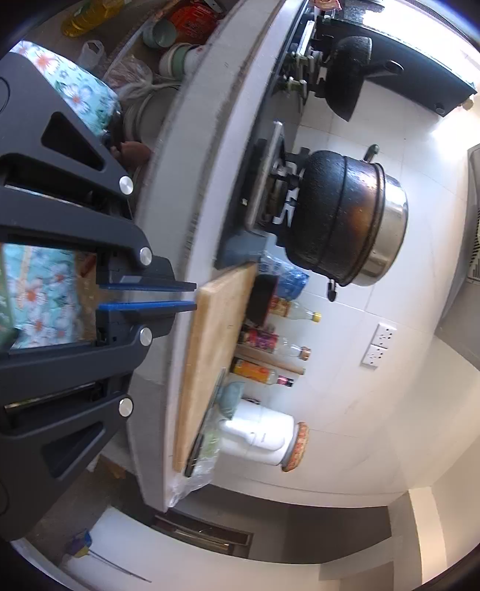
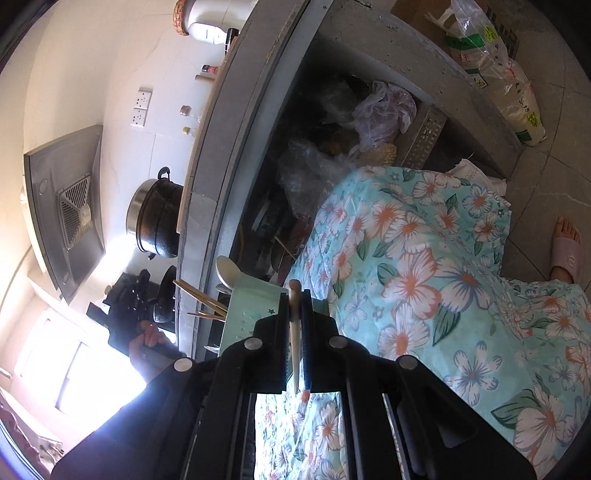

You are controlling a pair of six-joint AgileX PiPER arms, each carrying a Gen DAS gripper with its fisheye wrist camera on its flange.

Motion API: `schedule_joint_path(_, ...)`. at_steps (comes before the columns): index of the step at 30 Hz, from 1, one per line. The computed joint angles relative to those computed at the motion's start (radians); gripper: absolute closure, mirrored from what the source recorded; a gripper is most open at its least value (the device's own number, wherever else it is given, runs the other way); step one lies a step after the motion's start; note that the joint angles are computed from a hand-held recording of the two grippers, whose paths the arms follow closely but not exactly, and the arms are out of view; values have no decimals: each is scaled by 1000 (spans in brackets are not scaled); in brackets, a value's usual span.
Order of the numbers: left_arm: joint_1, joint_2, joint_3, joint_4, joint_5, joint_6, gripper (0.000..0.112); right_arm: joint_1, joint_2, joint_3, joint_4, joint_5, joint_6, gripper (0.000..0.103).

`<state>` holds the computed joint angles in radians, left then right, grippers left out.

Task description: Organize utensils

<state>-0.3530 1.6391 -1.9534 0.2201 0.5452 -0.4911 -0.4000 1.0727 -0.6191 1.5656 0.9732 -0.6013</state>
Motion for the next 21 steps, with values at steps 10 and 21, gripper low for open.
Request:
schedule_joint_path(10, 225, -231, 285, -274, 81, 254, 81, -17, -29, -45, -110, 11, 106, 97)
schedule_joint_path(21, 634, 325, -23, -1033, 658, 489, 66, 248, -45, -112, -232, -230, 291, 97)
